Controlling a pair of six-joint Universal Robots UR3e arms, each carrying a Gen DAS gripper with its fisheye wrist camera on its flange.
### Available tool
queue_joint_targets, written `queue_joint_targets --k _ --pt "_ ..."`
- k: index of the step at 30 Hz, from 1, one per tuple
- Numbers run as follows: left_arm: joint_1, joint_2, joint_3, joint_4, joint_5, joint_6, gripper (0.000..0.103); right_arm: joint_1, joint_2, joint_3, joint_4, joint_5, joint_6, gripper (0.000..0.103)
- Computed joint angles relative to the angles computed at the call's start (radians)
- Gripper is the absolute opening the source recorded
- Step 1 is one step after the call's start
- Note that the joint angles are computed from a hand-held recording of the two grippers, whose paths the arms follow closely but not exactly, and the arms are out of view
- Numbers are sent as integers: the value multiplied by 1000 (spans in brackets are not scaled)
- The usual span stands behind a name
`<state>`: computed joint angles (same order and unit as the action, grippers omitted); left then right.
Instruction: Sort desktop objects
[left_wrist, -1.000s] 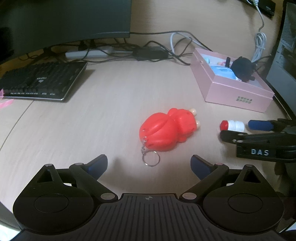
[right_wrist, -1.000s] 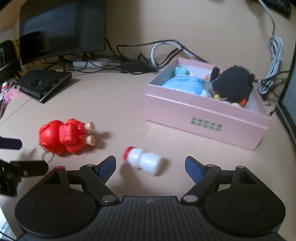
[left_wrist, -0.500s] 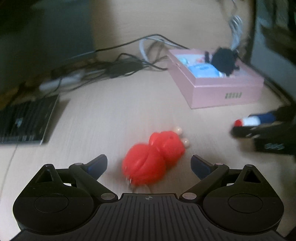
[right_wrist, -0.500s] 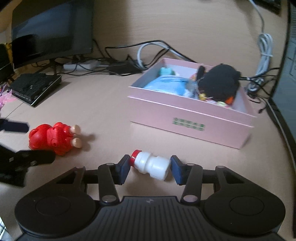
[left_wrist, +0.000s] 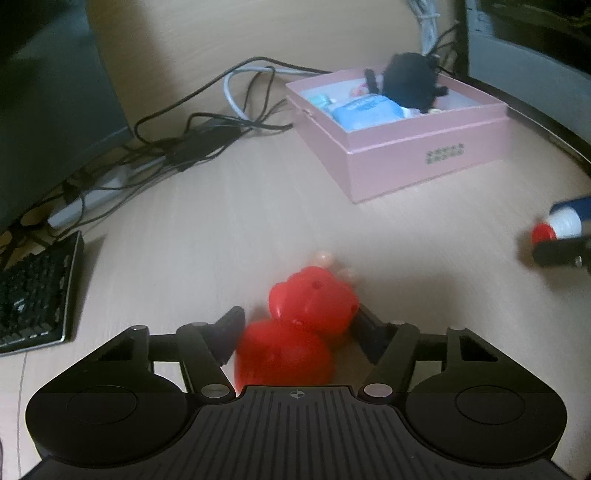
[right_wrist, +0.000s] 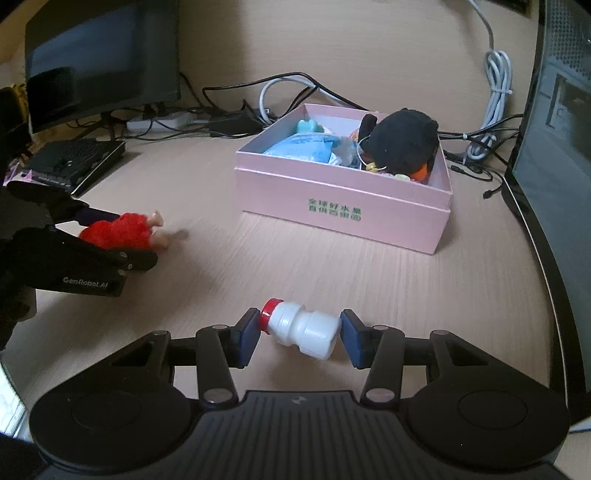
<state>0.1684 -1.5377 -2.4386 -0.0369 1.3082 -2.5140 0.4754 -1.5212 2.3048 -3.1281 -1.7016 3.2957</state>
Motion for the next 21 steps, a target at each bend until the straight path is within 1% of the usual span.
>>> queue_joint_targets --k 1,2,3,5,6,7,9,11,12,13,15,17,19,20,21 --pt "4 44 -24 -18 -12 9 57 -4 -22 16 -5 -3 -8 47" --pt "7 92 -36 -58 -24 14 54 -13 -60 32 -1 -6 -20 47" --pt "11 159 -39 -122 -41 7 54 -23 -99 43 4 -10 -31 47" --pt "62 327 -46 -258 -152 28 54 -46 -185 59 3 -23 -54 47" --pt "78 381 -45 -279 -196 30 54 -57 -223 64 -2 -28 -65 47" --pt "83 411 -33 -273 -222 17 54 -63 -253 62 -4 -39 -71 47" --pt "84 411 18 -244 -264 -19 54 -65 -308 40 7 -78 -82 47" --pt "57 353 87 -187 -288 -48 54 -76 -364 33 21 -89 -98 47" --pt "22 297 129 -134 -283 -56 54 -86 -393 34 35 -83 -106 47" --pt "-30 236 168 -78 -254 -69 54 -91 -417 36 46 -81 -112 47" --pt "-129 83 281 5 -208 -77 54 -76 -429 40 51 -112 -110 47" --pt "-211 -75 428 32 -190 -73 54 -61 -418 45 52 -145 -92 47" --pt "-280 -230 581 54 -179 -46 54 -45 -395 46 55 -182 -67 47" --pt "-319 -309 666 60 -151 -25 57 -44 -395 52 61 -196 -55 47" --pt "-351 -375 750 31 -122 -7 60 -38 -385 54 64 -211 -37 47"
